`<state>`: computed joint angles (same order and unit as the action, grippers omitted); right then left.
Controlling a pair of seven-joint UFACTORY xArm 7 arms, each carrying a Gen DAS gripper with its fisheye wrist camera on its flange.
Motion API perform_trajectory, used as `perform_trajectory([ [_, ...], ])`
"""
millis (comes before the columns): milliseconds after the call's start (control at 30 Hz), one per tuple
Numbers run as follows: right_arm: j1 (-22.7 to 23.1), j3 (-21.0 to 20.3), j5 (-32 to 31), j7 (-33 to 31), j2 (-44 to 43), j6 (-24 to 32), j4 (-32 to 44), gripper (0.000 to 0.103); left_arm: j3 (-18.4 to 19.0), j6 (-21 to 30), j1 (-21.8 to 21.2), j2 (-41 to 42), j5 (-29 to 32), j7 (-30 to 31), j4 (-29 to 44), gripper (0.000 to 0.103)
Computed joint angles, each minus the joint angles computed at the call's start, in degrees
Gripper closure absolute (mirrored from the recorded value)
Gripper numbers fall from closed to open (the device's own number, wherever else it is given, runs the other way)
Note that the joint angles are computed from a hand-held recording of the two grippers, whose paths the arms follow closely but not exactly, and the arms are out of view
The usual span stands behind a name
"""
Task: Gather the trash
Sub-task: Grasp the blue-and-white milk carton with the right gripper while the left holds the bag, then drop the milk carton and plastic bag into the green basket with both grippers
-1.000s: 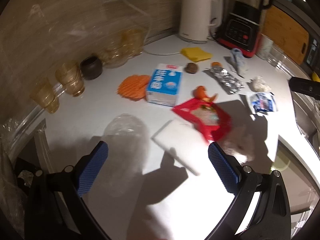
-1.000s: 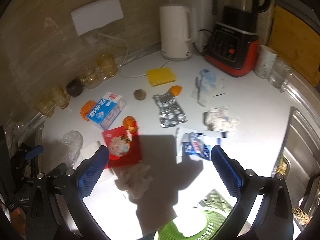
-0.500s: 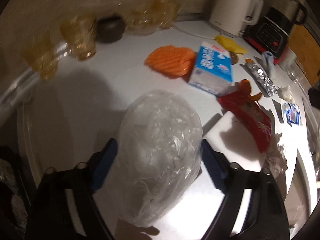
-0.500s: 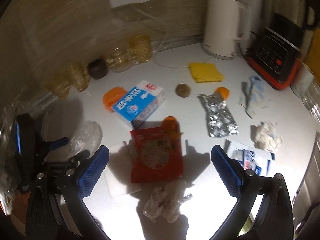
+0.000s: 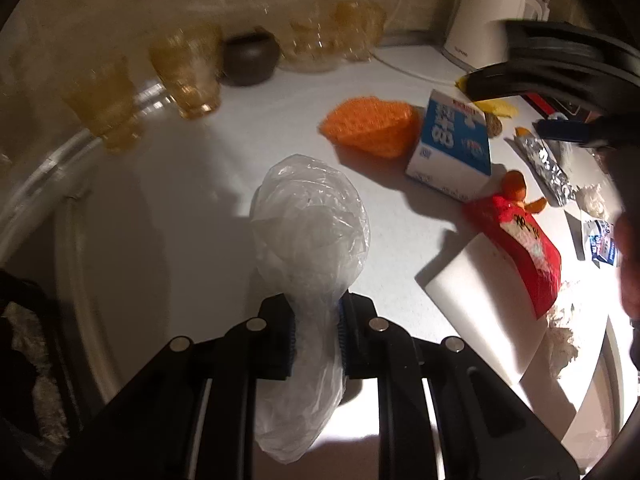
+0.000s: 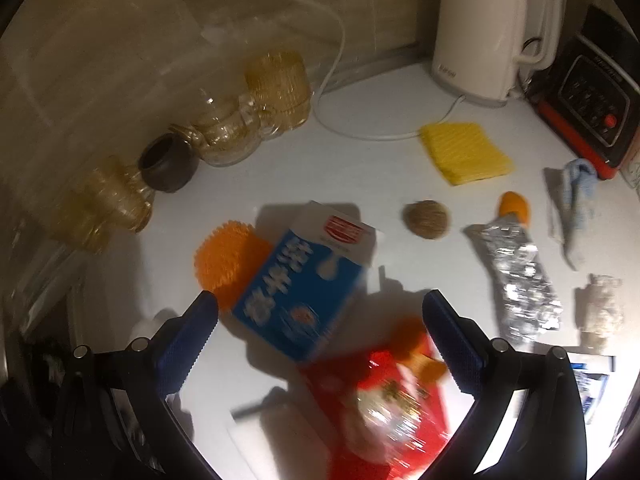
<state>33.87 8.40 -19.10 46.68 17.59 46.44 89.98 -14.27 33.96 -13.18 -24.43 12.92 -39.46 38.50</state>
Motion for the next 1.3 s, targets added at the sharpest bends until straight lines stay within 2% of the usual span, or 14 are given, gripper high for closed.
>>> perform_trajectory([
  [100,1.81,-1.01,-1.41,2.44,5.23,4.05,6.18,0.002,-0.67,0.76,0.13,-1.43,0.48,-1.34,0.13,0.087],
  [200,2.41,-2.17,-1.56,4.78,7.23,5.02,8.39,0.002,-1.42,0.71,0.4,-2.56,1.23,-2.54,-0.17,0.087],
  [400,0.56,-3.03,3.17,6.28,13.28,8.19,16.27,0.002,-1.07,0.25,0.14,-1.75,1.24,-2.33,0.16,0.087],
  [433,0.04,-2.88,4.71,6.17,14.46,8.63,17.59,0.004,-0.93,0.28,0.05,-1.6,1.02,-2.22,0.22,0.087],
  [567,-0.29,-3.13,7.55,5.99,16.91,10.48,19.95,0.025,-0.73,0.22,-0.16,-1.37,0.58,-1.95,0.19,0.087],
  [700,-0.26,-3.74,7.56,7.04,15.11,7.0,16.48,0.027,-0.53,-0.33,-0.19,-1.3,0.43,-1.42,0.05,0.087],
  [900,-1.7,-2.79,7.22,7.4,5.68,-1.79,5.35,0.029,-0.68,-1.49,-0.86,-3.15,0.42,-0.01,-0.32,0.087],
  [1067,-3.26,-1.36,3.06,9.56,-10.59,-9.49,-11.01,0.03,-1.77,-0.89,-3.21,-6.39,-0.84,2.41,0.26,0.087],
  [1133,-4.72,-0.14,2.08,10.24,-19.61,-12.0,-19.2,0.03,-2.27,-0.54,-4.73,-7.17,-2.66,2.62,0.82,0.087],
  [1200,-6.04,0.96,2.47,8.75,-26.8,-12.14,-24.94,0.03,-2.8,-0.41,-6.78,-8.16,-4.25,3.63,1.26,0.087],
  [1300,-7.21,1.97,4.09,5.15,-39.12,-10.13,-33.87,0.03,-5.77,-0.11,-9.3,-9.17,-4.29,4.7,2.21,0.087],
])
